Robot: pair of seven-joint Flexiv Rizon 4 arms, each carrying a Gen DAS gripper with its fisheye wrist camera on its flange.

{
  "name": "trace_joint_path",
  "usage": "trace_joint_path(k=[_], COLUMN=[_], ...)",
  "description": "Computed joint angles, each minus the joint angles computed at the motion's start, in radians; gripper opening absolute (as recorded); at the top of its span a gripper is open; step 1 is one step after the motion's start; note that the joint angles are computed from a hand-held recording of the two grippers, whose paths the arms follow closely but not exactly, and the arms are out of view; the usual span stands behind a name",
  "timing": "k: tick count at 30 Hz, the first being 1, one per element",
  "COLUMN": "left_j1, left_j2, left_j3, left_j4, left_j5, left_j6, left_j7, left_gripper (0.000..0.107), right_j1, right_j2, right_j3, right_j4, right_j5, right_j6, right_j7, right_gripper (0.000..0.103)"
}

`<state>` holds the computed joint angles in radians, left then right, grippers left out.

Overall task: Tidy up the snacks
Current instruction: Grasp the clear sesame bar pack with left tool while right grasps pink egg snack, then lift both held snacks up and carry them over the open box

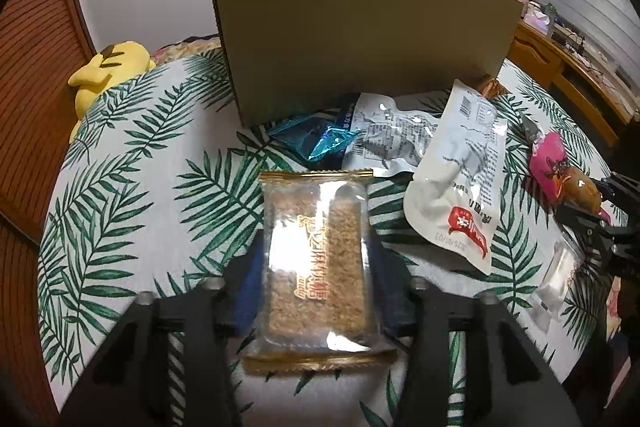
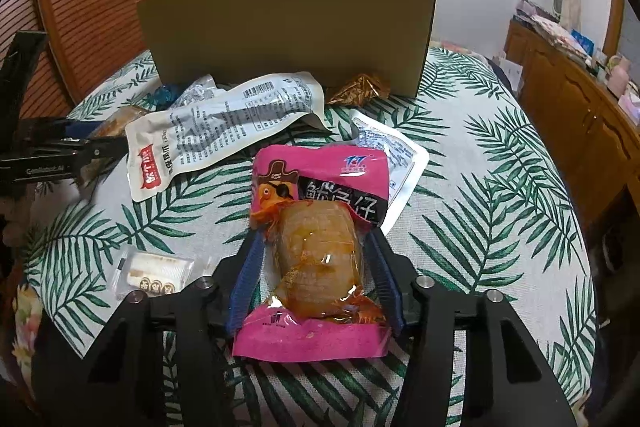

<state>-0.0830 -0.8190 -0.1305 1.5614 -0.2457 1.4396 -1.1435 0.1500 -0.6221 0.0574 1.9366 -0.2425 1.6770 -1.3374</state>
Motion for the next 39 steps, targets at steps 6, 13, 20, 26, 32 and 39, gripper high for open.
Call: trace_joint_path(k=[6, 13, 20, 26, 32, 39], left_j1=[0.042, 0.126, 0.206, 0.247, 0.269, 0.262], left_j2=[0.02, 0.046, 0.075, 0.086, 0.088, 0.086], left_j3=[-0.054, -0.163, -0.271, -0.337, -0.377, -0.375], left_j4=[0.061, 0.144, 0.205, 0.21, 0.187, 0.143], left_j5=[-0.011, -0.032, -0.004, 0.041, 0.082, 0.111], left_j6=[0.052, 0.136, 0.225, 0.268, 0.293, 0.299], left_j7=[0.015, 0.042, 0.038, 0.018, -0.008, -0.027], left_gripper=[0.043, 0.043, 0.043, 0.043, 0.043, 0.043], right_j1=[-0.067, -0.112, -0.105, -0.132, -0.164, -0.182], right_j2=[-0.001, -0.002, 0.017, 0.032, 0.038, 0.025], right_j3=[0.074, 0.133, 0.126, 0.148, 0.174, 0.186], right_j4=[0.001, 0.009, 0.025, 0.024, 0.006, -0.037], right_j5=[0.006, 0.007, 0.006, -0.009, -0.038, -0.074], right_j6=[0.012, 0.03, 0.066, 0.094, 0.108, 0.109], right_j7=[-0.016, -0.029, -0.025, -0.019, -0.017, -0.023], right_gripper=[0.045, 0.045, 0.045, 0.045, 0.045, 0.045])
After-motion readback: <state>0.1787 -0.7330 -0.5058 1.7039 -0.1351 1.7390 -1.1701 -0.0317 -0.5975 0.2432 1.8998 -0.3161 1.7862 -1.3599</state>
